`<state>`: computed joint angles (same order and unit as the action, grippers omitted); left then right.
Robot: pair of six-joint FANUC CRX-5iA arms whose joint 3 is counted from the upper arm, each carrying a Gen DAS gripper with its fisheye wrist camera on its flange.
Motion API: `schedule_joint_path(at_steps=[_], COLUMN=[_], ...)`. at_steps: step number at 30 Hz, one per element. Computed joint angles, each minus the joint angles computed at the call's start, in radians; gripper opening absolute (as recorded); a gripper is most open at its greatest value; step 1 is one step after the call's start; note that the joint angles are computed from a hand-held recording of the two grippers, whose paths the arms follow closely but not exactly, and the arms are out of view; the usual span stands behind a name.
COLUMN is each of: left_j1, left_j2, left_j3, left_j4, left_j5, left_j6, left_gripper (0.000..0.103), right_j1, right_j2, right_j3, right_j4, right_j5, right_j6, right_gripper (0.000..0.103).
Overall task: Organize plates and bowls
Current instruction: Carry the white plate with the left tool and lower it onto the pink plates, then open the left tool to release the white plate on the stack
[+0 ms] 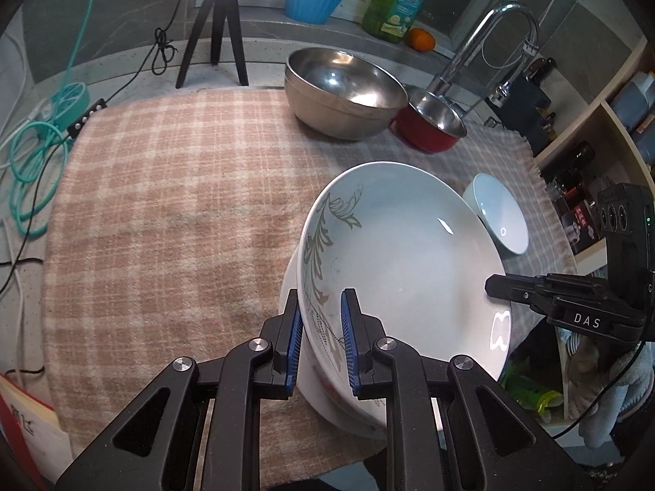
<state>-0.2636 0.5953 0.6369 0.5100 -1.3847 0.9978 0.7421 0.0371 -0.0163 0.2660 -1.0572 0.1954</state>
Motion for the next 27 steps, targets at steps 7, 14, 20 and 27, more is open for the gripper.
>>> schedule_joint_path(at_steps=[7,14,20,27], left_j1=[-0.013,-0.017,-0.025,-0.032], left_j2=[-0.021,-0.023,-0.025,-0.034], left_j3=[-0.035,-0.040,-0.035,-0.038], left_j4=[-0.031,-0.047,-0.066,-0.090], left_j5=[0.013,0.015,0.015,0.023], left_j6=[-0.018,-0.018,-0.026,-0.039], left_gripper=[0.016,0.016,0.016,0.016], right_j1=[0.009,0.009,0.009,0.007], right_j2=[-0.004,0.003,0.013,0.021], right_j3=[-0.012,-0.006,0.006,0.009], right_j4=[0.006,0.000,-0.002,-0.011], right_j5=[-0.021,-0.036,-0.057,-0.062], right_j6=[-0.010,-0.004,0.009,0.025], right_gripper=[0.011,0.011,0.011,0.013])
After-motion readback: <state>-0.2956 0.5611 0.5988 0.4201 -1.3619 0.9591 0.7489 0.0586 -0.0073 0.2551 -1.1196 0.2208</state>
